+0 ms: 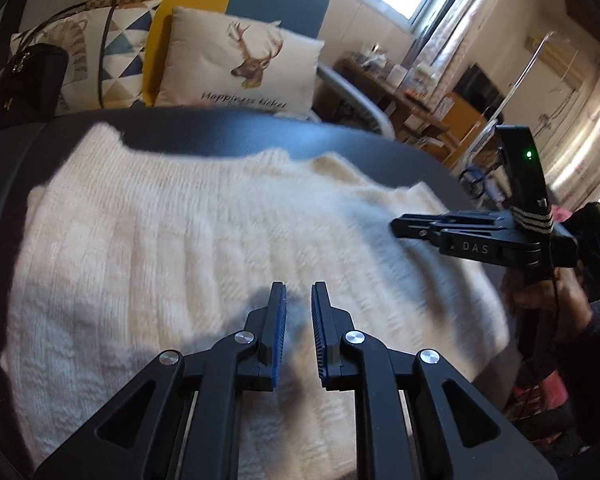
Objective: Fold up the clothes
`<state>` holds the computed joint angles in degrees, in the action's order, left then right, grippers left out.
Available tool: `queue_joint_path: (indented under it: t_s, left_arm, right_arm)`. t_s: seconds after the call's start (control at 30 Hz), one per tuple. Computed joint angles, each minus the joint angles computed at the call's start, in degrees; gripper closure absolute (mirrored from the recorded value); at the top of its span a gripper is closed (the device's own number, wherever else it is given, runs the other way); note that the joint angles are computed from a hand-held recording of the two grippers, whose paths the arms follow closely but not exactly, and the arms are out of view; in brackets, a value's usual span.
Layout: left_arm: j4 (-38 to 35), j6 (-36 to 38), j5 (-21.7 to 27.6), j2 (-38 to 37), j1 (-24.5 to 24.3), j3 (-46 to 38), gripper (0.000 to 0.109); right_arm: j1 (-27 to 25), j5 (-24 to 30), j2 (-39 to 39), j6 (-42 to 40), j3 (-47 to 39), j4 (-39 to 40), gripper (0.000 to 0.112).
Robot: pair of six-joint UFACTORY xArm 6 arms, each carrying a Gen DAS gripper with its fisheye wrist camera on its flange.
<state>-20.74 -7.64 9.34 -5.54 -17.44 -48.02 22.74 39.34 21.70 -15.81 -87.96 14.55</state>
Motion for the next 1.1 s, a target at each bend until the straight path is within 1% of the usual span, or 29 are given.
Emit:
queue_joint_path:
  t_s: [0.03, 0.07, 0.1, 0.13, 0.2, 0.23, 0.27, 0.3, 0.33, 0.43, 0.47, 0.5, 0.57, 0.63, 0.7, 0.77, 0.93, 0.97, 1.03, 1.07, 1.1]
  left_arm:
    - [0.2, 0.4, 0.2, 0.2, 0.3, -0.9, 0.094]
    - [2.9, 0.2, 1.3, 1.6, 1.3, -2.8, 0.093]
    - [5.9, -0.5, 2.7, 3.0, 2.3, -5.0, 0.092]
    - [6.5, 0.6, 4.8, 4.8, 3.1, -7.5, 0.092]
    - [2.1, 6.8, 7.9, 7.6, 4.0, -10.8, 0.090]
    - [0.0, 9.9, 9.6, 9.0, 4.5, -12.6, 0.086]
    - [-2.2, 13.0, 11.7, 10.3, 5.0, -14.4, 0.082]
    - [-5.1, 16.8, 14.7, 11.6, 5.5, -16.2, 0.070]
    - [-7.2, 19.7, 17.5, 12.9, 6.0, -17.9, 0.068]
    - [-12.0, 23.4, 21.0, 15.4, 7.0, -21.0, 0.065]
    - [-12.4, 23.2, 21.4, 16.0, 7.2, -21.6, 0.065]
    - [-12.7, 23.6, 21.3, 16.2, 7.1, -21.8, 0.065]
    - [-11.3, 23.1, 20.1, 16.4, 6.8, -21.6, 0.077]
    - [-10.6, 22.5, 17.7, 16.1, 6.3, -20.7, 0.098]
    - [-11.0, 22.1, 15.2, 15.4, 5.8, -19.4, 0.104]
    - [-9.1, 20.3, 12.6, 14.8, 5.3, -18.2, 0.104]
    - [-3.1, 14.1, 7.5, 14.8, 5.0, -17.7, 0.105]
    - [-2.1, 13.2, 7.0, 15.3, 5.0, -17.9, 0.105]
    - [4.4, 7.8, 7.0, 16.6, 5.1, -18.4, 0.104]
    - [5.2, 6.2, 7.1, 16.8, 5.1, -18.3, 0.104]
    - [4.5, 5.8, 7.1, 17.0, 5.1, -18.3, 0.099]
  right_arm:
    - [0.0, 0.3, -0.1, -2.7, -0.7, 4.2, 0.094]
    - [0.1, 1.0, -0.1, -4.9, -1.7, 7.4, 0.093]
    - [0.4, 2.6, 0.7, -6.4, -3.4, 9.4, 0.089]
    - [0.7, 4.6, 2.0, -7.4, -5.7, 10.6, 0.087]
    - [1.6, 7.7, 4.7, -7.1, -9.6, 10.1, 0.084]
    - [2.1, 9.5, 5.7, -6.7, -11.1, 8.8, 0.084]
    - [2.4, 11.4, 6.9, -6.7, -12.6, 7.6, 0.084]
    - [2.6, 13.0, 8.4, -6.4, -14.5, 6.1, 0.084]
    - [3.0, 13.3, 9.0, -6.5, -15.0, 5.3, 0.083]
    - [3.6, 10.2, 8.0, -8.1, -12.3, 5.8, 0.082]
    - [3.8, 9.2, 7.5, -8.7, -11.3, 5.9, 0.082]
    - [4.0, 7.8, 6.5, -9.6, -9.4, 6.2, 0.083]
    - [4.2, 4.5, 3.9, -11.6, -4.9, 7.2, 0.089]
    - [4.3, 2.3, 2.9, -12.8, -2.8, 8.3, 0.098]
    - [4.5, 0.4, 1.9, -13.1, -1.1, 8.8, 0.104]
    - [4.2, 0.1, 3.4, -13.4, -2.7, 9.5, 0.107]
    - [4.0, -2.5, 3.3, -13.6, -3.1, 11.9, 0.109]
    - [4.0, -3.0, 3.8, -13.0, -3.6, 11.4, 0.109]
    - [4.1, -2.1, 5.6, -10.6, -4.9, 8.5, 0.109]
    - [4.2, -2.0, 6.3, -9.4, -5.1, 7.1, 0.109]
    - [4.5, -2.9, 6.4, -8.7, -4.3, 6.5, 0.109]
